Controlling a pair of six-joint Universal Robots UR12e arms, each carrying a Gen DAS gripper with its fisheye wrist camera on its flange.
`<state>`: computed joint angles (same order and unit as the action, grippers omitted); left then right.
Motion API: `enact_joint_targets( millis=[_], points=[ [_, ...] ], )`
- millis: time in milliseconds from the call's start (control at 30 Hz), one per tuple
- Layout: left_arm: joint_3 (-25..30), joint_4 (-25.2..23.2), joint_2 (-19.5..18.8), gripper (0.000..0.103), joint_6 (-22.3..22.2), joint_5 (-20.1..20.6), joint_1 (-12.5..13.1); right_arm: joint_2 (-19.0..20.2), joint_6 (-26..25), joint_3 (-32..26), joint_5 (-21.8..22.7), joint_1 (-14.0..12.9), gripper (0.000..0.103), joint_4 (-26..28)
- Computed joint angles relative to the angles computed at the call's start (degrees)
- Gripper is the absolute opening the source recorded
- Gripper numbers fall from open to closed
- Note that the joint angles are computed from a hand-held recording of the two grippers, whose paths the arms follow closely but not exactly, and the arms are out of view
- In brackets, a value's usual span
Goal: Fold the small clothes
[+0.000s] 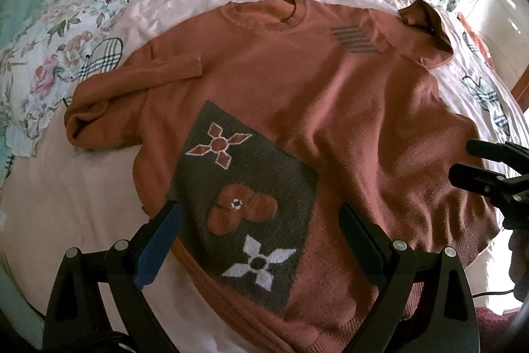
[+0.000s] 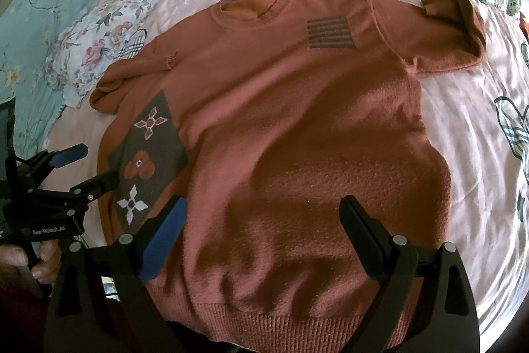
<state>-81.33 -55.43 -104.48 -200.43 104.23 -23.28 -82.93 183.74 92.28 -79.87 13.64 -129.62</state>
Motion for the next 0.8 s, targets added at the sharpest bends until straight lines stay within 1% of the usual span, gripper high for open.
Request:
enact_joint_targets(
  millis=[67, 167, 333, 400, 467, 567, 600, 633, 667, 700, 733, 800],
  points=[
    [-0.3, 1.4, 0.0, 0.096, 0.1, 0.8, -0.2, 0.1, 0.0, -0.1, -0.1, 0.0, 0.093, -0.1],
    [0.8, -1.6, -0.3, 0.096, 0.0, -0.3, 0.0, 0.2, -0.1, -0.1, 0.3, -0.3, 0.093, -0.3],
    [1.2, -2.5, -0.5, 0.096, 0.0, -1.1, 0.0, 0.0, 0.0, 0.1, 0.0, -0.1, 0.093, -1.3],
    [1.2, -2.3, -0.6, 0.096, -0.1, -1.1, 0.0, 0.2, 0.0, -0.1, 0.4, -0.1, 0.093, -0.9],
    [1.3, -2.5, -0.7, 0.096, -0.3, -1.2, 0.1, 0.1, -0.2, 0.3, 0.6, -0.2, 0.093, -2.7],
    [1.6, -2.7, -0.9, 0.096, -0.5, -1.5, 0.3, 0.3, 0.1, 0.1, 1.1, -0.4, 0.093, -2.0],
    [1.9, -3.3, -1.0, 0.096, -0.6, -1.2, 0.3, 0.4, 0.2, -0.3, 1.0, -0.4, 0.093, -0.6],
    [1.9, -3.2, -1.0, 0.096, -0.7, -1.3, 0.3, 0.5, 0.1, -0.9, -0.1, -0.2, 0.093, 1.3],
    [1.8, -2.8, -1.0, 0.096, -0.8, -1.6, 0.4, 0.5, 0.1, -1.2, -0.1, -0.2, 0.093, 1.8],
    [1.9, -2.8, -1.1, 0.096, -1.0, -1.7, 0.4, 0.8, 0.2, -2.2, -1.6, 0.1, 0.093, 4.7],
    [2.0, -3.2, -1.2, 0.096, -1.0, -1.7, 0.5, 1.0, 0.2, -2.7, -1.6, 0.1, 0.093, 5.9],
    [2.1, -3.2, -1.3, 0.096, -1.0, -2.0, 0.5, 1.1, 0.1, -2.8, -1.5, 0.0, 0.093, 5.9]
  ],
)
